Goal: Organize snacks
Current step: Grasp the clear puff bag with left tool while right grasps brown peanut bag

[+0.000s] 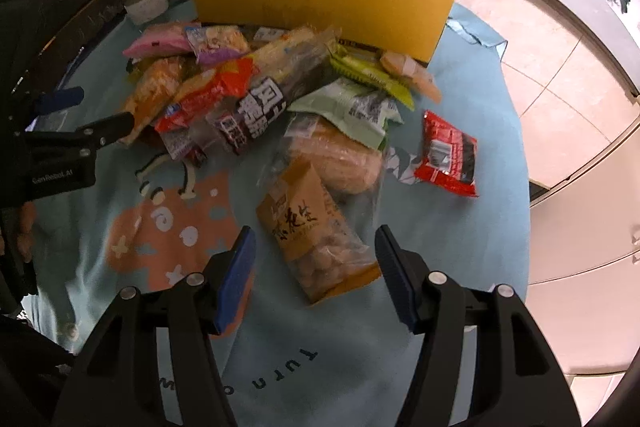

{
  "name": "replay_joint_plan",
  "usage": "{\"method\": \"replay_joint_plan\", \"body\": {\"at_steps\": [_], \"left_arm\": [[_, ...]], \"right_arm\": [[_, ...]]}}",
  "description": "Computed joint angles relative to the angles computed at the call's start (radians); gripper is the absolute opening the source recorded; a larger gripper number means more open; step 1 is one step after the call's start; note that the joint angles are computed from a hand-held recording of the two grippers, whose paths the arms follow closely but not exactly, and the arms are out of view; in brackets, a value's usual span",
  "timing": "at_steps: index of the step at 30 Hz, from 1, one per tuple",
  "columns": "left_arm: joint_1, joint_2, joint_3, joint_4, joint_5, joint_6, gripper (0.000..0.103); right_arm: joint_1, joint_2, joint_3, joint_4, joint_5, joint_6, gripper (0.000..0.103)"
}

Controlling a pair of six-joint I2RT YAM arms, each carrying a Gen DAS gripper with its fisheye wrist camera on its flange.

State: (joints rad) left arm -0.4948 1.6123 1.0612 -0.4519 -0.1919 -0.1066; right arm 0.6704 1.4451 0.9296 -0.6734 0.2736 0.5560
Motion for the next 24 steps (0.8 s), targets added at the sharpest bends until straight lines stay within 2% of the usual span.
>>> {"method": "replay_joint_plan", "body": {"at_steps": [11, 24], "left_arm": [[0.021, 0.099, 0.034, 0.028, 0.024, 0.007, 0.097], [0.022, 0.143, 0.027, 0.09, 0.075, 0.013, 0.097]], "right_arm": [[-0.04, 0.073, -0.006, 0.064, -0.01, -0.016, 0.062], [-0.054, 0.119, -0.005, 0.114, -0.024, -0.057, 0.062]]}}
